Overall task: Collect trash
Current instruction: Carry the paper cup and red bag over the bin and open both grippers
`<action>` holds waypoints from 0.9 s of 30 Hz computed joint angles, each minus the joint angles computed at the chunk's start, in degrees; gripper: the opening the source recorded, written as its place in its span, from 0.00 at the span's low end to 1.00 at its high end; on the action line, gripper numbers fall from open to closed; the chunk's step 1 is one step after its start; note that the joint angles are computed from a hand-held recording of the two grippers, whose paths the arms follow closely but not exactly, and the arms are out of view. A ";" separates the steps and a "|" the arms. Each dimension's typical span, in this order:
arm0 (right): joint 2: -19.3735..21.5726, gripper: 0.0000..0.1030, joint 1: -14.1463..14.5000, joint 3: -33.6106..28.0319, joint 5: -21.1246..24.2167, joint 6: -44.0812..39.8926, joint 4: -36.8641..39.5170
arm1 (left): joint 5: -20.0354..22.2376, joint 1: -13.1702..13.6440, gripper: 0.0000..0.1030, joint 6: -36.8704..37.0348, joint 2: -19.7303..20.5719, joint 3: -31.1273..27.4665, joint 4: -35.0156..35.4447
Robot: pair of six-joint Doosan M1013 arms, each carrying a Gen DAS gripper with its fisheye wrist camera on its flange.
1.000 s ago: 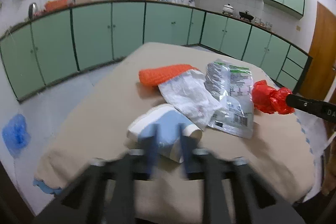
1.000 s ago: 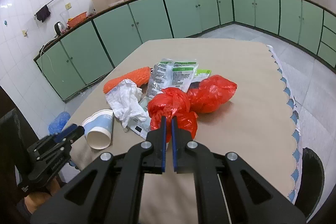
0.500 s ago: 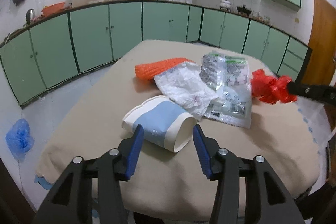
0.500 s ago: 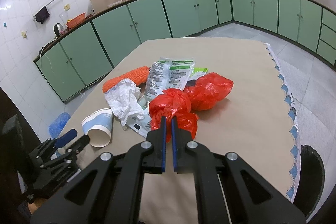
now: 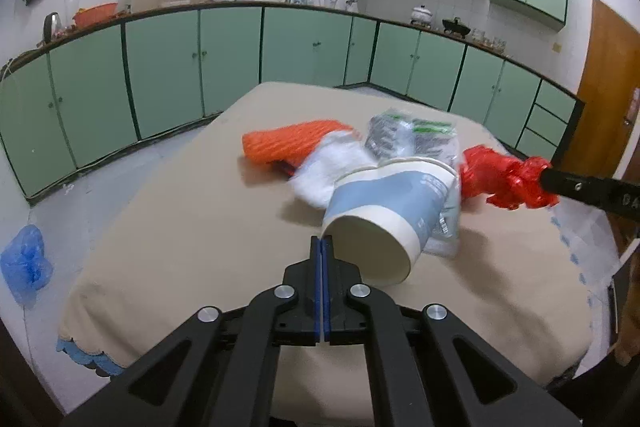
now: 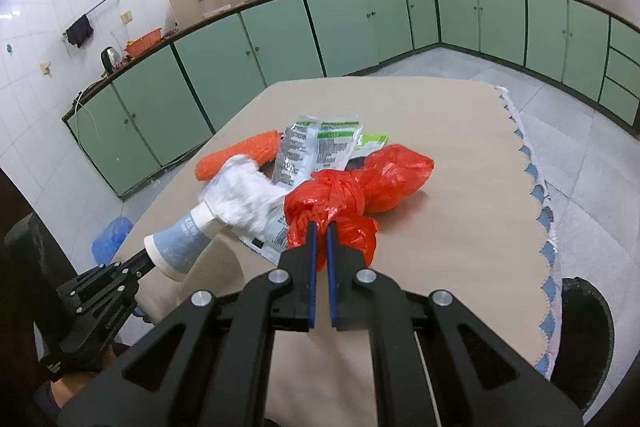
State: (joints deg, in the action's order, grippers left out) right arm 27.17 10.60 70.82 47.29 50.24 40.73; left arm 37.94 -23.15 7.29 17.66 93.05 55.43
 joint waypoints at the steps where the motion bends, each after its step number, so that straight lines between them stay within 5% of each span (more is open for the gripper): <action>1: -0.16 0.04 -0.08 0.06 -0.09 -0.06 0.10 | 0.05 -0.16 0.01 0.02 -0.19 -0.14 0.05; 16: -5.34 0.04 -4.84 5.05 -3.93 -1.38 1.39 | -0.31 -4.04 0.01 4.48 0.98 -5.83 0.84; 27: -7.71 0.04 -10.82 8.83 -7.59 1.44 -0.65 | -3.56 -7.47 0.01 15.51 5.53 -13.26 -4.56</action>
